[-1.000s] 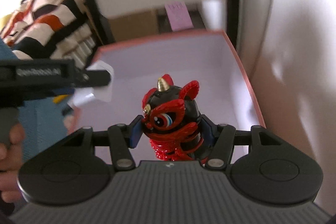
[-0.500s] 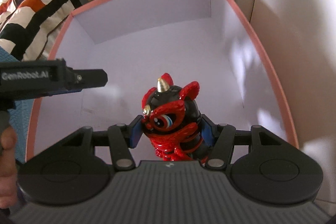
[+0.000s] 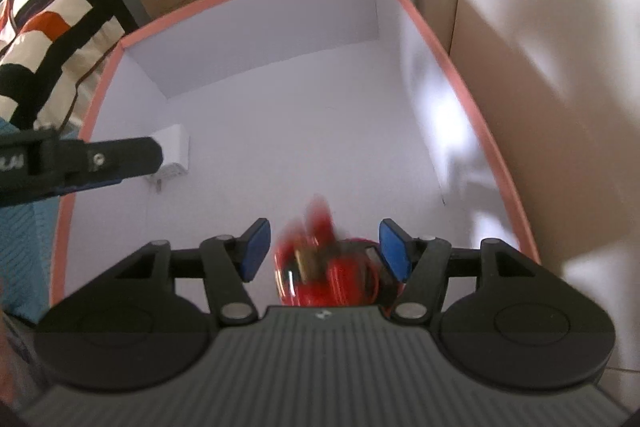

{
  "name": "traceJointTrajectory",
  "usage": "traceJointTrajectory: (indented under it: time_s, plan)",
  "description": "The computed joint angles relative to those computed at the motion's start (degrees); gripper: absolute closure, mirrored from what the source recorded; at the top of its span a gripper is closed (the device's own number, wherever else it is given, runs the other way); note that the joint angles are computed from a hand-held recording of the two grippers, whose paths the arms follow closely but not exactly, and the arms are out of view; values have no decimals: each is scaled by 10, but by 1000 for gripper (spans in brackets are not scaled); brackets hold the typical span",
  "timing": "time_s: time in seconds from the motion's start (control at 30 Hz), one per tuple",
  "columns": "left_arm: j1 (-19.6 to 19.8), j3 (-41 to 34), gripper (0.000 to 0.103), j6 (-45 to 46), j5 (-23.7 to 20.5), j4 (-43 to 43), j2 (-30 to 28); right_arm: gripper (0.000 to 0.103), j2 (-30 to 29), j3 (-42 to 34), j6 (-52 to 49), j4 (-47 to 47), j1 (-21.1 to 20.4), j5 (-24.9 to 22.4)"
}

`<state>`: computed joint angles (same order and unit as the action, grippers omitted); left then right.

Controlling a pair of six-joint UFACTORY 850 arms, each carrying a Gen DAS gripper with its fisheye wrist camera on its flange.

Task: Organize rigid objects
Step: 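Open both grippers to drop the charger and figurine into the pink box, then withdraw both grippers from the box back toward the cloth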

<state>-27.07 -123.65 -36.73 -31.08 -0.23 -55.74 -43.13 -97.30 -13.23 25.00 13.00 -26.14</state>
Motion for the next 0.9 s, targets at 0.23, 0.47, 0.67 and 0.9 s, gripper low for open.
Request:
traceJointTrajectory:
  time_s: [0.23, 0.47, 0.67, 0.9]
  plan:
    - [-6, 75, 42, -55, 38, 93, 74, 40, 43, 34, 7, 10, 3, 39]
    - [-5, 178, 42, -149, 96, 198, 168, 40, 105, 78, -28, 42, 12, 82]
    - [-12, 260, 42, -270, 120, 330, 248, 40, 157, 115, -77, 83, 27, 104]
    - [-18, 375, 42, -451, 143, 519, 346, 39, 211, 161, -89, 95, 57, 145]
